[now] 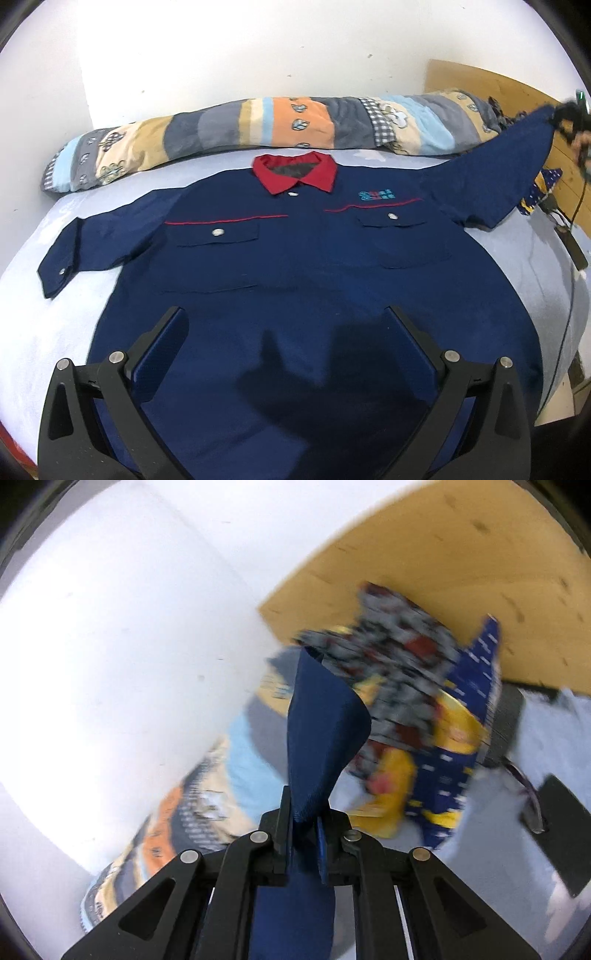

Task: Fold large clothes
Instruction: 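Lift the held sleeve and lay it across the jacket front, release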

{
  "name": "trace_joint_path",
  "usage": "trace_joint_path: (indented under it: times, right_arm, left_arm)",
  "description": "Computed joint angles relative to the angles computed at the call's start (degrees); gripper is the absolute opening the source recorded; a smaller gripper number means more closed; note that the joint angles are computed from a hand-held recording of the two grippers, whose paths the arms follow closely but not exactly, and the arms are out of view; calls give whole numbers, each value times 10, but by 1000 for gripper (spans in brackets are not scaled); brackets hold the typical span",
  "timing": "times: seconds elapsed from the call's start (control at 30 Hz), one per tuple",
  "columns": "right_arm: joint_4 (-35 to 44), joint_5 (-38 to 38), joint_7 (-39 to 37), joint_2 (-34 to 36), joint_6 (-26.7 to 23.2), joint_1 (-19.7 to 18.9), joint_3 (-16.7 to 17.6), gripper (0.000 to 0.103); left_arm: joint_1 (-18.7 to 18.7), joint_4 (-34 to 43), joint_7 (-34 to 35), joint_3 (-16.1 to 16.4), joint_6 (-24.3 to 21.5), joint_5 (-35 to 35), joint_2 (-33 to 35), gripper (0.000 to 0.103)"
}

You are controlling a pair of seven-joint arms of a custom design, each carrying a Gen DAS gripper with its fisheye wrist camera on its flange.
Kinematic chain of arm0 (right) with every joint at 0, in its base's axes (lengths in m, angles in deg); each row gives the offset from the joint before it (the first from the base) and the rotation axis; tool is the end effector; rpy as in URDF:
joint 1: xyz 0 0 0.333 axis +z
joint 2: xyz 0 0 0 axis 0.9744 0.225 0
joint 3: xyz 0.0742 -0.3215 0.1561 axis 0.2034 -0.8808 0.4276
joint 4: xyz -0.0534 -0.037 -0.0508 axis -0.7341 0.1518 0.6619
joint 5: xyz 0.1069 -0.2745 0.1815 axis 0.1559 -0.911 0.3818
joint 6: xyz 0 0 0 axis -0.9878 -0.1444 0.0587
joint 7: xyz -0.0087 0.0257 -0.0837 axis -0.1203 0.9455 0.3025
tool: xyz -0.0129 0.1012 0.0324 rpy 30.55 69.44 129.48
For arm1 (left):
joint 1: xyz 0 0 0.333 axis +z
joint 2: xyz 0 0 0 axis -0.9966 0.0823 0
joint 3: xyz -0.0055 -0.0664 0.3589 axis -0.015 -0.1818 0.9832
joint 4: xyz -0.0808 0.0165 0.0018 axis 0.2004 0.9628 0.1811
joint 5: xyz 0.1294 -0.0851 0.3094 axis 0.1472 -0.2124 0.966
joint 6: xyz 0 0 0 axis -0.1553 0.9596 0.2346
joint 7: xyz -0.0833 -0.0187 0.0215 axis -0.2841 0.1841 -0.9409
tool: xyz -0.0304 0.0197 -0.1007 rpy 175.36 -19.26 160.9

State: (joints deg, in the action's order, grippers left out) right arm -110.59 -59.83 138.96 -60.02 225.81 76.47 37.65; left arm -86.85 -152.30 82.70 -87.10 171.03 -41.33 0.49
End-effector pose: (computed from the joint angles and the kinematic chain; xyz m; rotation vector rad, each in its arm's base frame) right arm 0.5731 -0.0658 0.6305 -0.7544 1.9088 -0.6658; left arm 0.4555 -0.0159 0.5254 -1.6066 1.8768 -0.7606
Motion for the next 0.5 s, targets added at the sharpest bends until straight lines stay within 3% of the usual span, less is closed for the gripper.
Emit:
trace_joint_path:
  times: [0.1,0.23,0.5]
  right_arm:
    - [65,-70,52,-9,-50,48,-8,10]
    - [147,-105,60,-1,-111,67,36,10]
    - [313,-93,-24,88,-209,159,110,10]
  left_arm:
    - [8,0,3,6,-3,0,-3,103]
    - [-17,8,37,44,-21,-50,-10,103]
    - [-14,10,93,79,-33,-119,-33,103]
